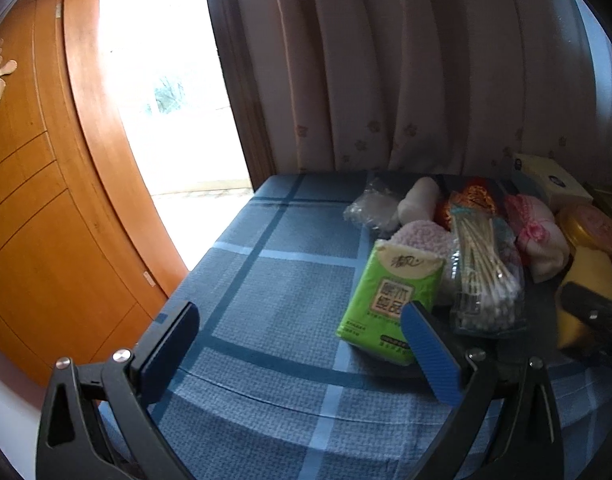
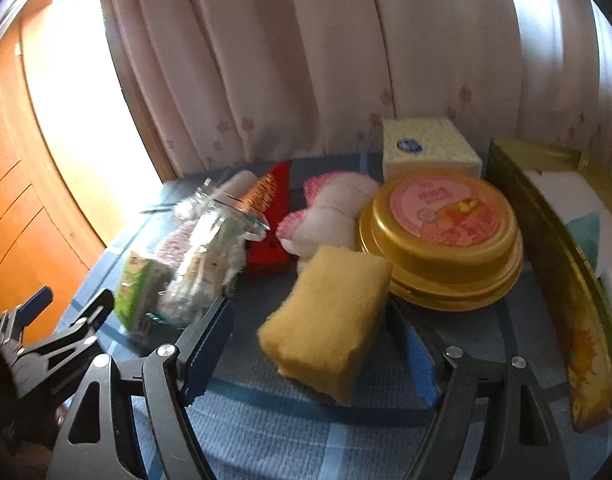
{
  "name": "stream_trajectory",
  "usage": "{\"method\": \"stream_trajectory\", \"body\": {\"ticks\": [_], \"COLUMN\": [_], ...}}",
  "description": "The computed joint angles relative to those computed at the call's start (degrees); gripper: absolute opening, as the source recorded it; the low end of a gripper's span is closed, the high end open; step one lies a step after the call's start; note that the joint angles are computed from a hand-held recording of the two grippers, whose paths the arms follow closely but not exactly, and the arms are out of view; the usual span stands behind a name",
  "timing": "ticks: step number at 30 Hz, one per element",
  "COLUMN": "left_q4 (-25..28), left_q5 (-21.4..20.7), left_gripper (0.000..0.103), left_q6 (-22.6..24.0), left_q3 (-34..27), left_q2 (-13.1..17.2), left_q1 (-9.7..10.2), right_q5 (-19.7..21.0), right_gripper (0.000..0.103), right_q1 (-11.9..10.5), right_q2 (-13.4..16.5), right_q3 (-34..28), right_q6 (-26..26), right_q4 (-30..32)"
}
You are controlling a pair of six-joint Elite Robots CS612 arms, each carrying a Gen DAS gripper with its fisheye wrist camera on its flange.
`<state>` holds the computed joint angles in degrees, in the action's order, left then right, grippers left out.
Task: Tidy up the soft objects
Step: 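Grasp the yellow sponge with the right gripper while the left grasps the green tissue pack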
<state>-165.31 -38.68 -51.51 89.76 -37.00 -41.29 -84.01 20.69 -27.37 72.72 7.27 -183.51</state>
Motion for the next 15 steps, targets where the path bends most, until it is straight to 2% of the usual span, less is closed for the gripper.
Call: {"method": "stream_trajectory", "body": {"ticks": [1, 3, 4, 5, 8, 11, 15], "left_q4": [-0.4, 0.0, 0.4, 0.9, -0.1, -2.2, 2.0], "left_q5": [-0.4, -0.1, 0.0, -0.1, -3.4, -5.7, -5.4], "left_gripper": [0.102, 0.102, 0.102, 0.102, 0.102, 0.102, 0.102], "left_q6": [1.0, 2.7, 3.3, 3.6, 4.8, 6.5, 5.5], "left_q3": [-0.2, -1.0, -1.4, -1.8, -2.6, -2.9, -4.8], "left_q2": [0.1, 0.5, 0.6, 0.8, 1.0, 1.3, 1.6], "left_q1": [0.02, -0.06, -0.05, 0.01, 0.60, 0.93, 1.44], "right_q5": [-0.8, -0.4, -0.3, -0.9, 0.6, 3.2, 4.1], "right_gripper": [0.080, 0.063, 0.061, 0.054, 0.045, 0.044, 0.044], "right_q1": [0.1, 0.0, 0.0, 0.0, -0.4, -0.8, -0.8], "right_q2": [0.3, 0.6, 0.6, 0.6, 0.2, -0.7, -2.0], "right_q3": [-0.7, -1.4, -1.7, -1.7, -1.2, 1.2, 4.3], "right_q6": [0.1, 0.2, 0.0, -0.4, -1.5, -1.9, -3.9], "right_q4": [1.2, 2.9, 3.9, 3.9, 3.9, -1.1, -9.3]}}
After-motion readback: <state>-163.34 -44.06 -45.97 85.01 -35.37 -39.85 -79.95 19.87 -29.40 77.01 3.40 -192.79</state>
